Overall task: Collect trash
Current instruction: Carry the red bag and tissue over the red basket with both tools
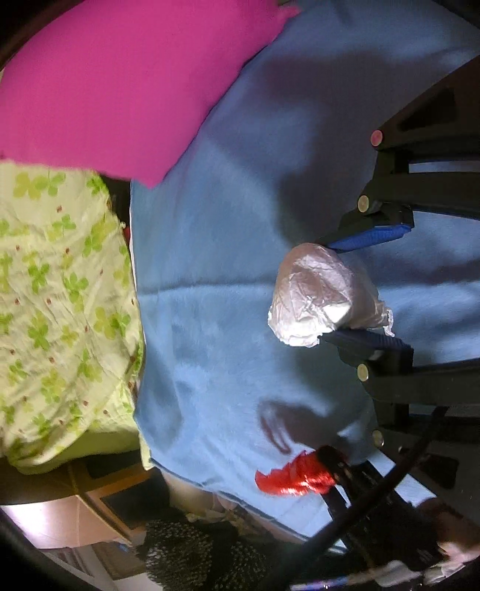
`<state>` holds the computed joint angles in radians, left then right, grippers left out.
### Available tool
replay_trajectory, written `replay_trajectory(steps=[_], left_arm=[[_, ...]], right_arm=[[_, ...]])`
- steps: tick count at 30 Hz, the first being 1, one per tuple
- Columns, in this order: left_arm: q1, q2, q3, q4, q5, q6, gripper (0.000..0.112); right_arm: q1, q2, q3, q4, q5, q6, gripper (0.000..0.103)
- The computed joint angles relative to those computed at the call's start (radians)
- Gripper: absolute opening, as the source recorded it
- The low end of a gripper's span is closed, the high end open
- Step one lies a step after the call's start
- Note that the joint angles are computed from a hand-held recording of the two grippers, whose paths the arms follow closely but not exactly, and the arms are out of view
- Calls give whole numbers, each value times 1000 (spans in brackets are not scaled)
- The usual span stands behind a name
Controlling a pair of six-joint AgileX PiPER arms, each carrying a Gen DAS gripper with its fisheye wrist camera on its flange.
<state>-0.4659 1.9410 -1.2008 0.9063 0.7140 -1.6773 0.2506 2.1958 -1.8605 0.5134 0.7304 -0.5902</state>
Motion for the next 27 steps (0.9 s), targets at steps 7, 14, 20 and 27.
replay_trajectory(steps=[7, 14, 20, 27], left_arm=[[-153, -15, -32, -59, 89, 16, 56], [-300, 1, -163, -86, 226, 68, 56], [-433, 85, -371, -125, 318, 157, 56], [-529, 266, -729, -186, 402, 339, 56]], right_arm=[[-147, -217, 319, 200, -33, -255, 42], [-343, -372, 501, 369, 34, -465, 42], [-551, -470, 613, 449, 99, -594, 42], [-819, -509, 693, 454, 164, -693, 42]])
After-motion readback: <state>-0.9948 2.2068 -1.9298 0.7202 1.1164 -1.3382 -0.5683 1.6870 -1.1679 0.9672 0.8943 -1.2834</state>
